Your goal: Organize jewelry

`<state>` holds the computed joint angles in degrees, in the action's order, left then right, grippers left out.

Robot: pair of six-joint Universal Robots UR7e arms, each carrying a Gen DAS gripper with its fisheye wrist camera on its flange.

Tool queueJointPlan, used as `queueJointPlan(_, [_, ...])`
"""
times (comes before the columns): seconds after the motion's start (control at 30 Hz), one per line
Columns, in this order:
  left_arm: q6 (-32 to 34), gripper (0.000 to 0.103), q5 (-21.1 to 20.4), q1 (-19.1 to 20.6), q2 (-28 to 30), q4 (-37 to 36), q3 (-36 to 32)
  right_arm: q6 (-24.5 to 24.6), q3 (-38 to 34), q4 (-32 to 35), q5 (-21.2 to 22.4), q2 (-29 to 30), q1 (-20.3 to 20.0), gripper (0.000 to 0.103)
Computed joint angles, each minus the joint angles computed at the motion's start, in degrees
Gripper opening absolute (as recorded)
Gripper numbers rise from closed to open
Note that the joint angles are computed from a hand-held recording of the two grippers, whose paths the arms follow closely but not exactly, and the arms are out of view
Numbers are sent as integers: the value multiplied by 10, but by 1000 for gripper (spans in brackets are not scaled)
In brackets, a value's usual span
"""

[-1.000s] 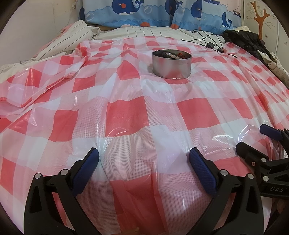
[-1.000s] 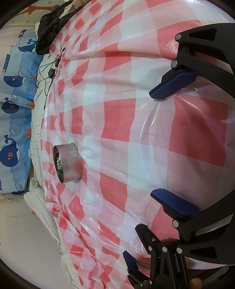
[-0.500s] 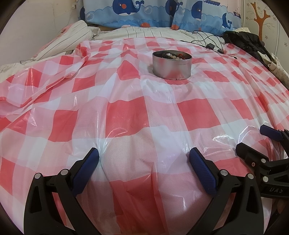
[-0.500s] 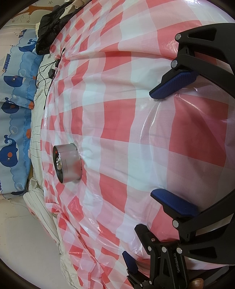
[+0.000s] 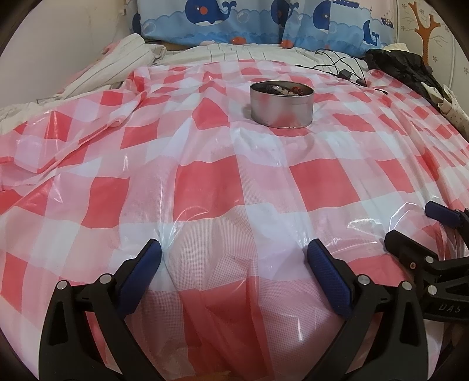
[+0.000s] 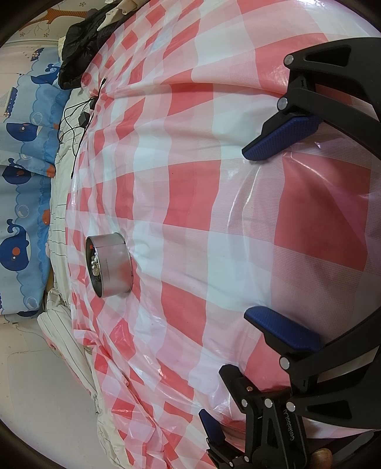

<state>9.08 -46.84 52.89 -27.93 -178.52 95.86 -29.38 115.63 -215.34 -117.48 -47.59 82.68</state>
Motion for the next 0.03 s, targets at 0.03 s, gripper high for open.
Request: queueJointPlan(0.03, [0, 96, 0, 0, 0, 0, 0, 0, -1, 0, -1, 1, 1, 96])
